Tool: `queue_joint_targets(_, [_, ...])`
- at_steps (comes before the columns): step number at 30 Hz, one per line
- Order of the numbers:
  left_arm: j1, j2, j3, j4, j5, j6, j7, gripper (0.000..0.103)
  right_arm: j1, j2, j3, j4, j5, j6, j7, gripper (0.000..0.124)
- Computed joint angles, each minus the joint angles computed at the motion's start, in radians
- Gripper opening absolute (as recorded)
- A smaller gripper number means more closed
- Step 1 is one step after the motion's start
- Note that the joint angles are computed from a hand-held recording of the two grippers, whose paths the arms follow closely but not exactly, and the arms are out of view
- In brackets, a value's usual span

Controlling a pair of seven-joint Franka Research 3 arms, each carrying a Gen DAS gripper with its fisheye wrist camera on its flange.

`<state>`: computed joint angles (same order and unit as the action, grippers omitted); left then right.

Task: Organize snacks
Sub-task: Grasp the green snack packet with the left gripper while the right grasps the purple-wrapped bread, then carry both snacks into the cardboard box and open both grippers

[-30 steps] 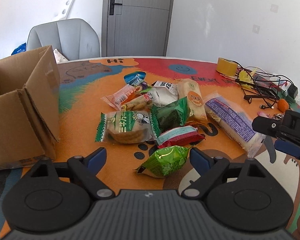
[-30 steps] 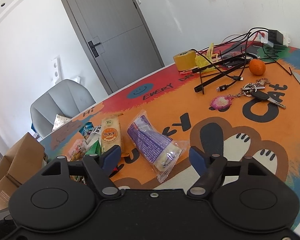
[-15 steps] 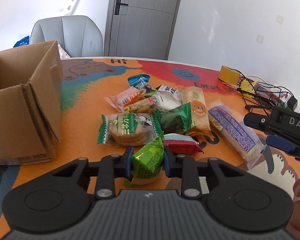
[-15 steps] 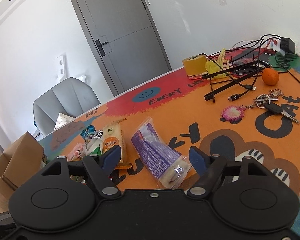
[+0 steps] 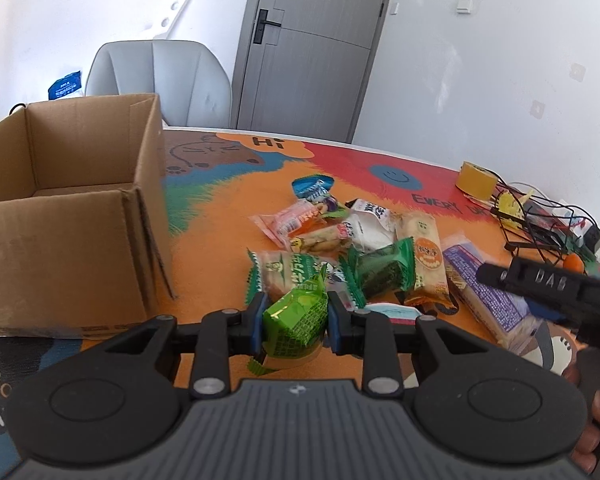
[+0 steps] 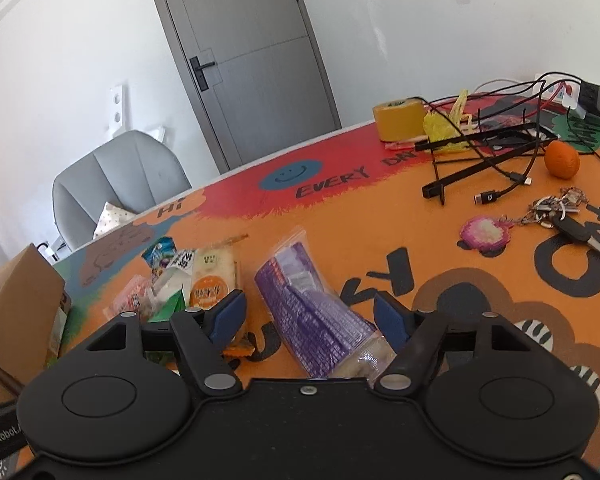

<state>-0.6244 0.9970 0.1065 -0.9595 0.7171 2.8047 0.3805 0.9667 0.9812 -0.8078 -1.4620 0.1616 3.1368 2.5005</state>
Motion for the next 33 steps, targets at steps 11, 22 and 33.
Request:
queue_joint_targets(11, [0.008, -0.068, 0.028, -0.118, 0.035, 0.083, -0.099, 0.029, 0.041, -0.026, 0.004, -0.006, -0.149, -0.103, 0.038, 0.039])
queue_joint_targets(22, [0.014, -0.129, 0.050, -0.232, 0.045, 0.220, -0.104, 0.029, 0.185, -0.065, -0.094, -0.168, -0.097, -0.009, 0.150, 0.031])
queue_joint_targets(33, [-0.110, -0.183, 0.243, -0.296, 0.141, 0.290, -0.276, 0.029, 0.287, -0.050, -0.183, -0.225, 0.045, 0.113, 0.062, 0.031])
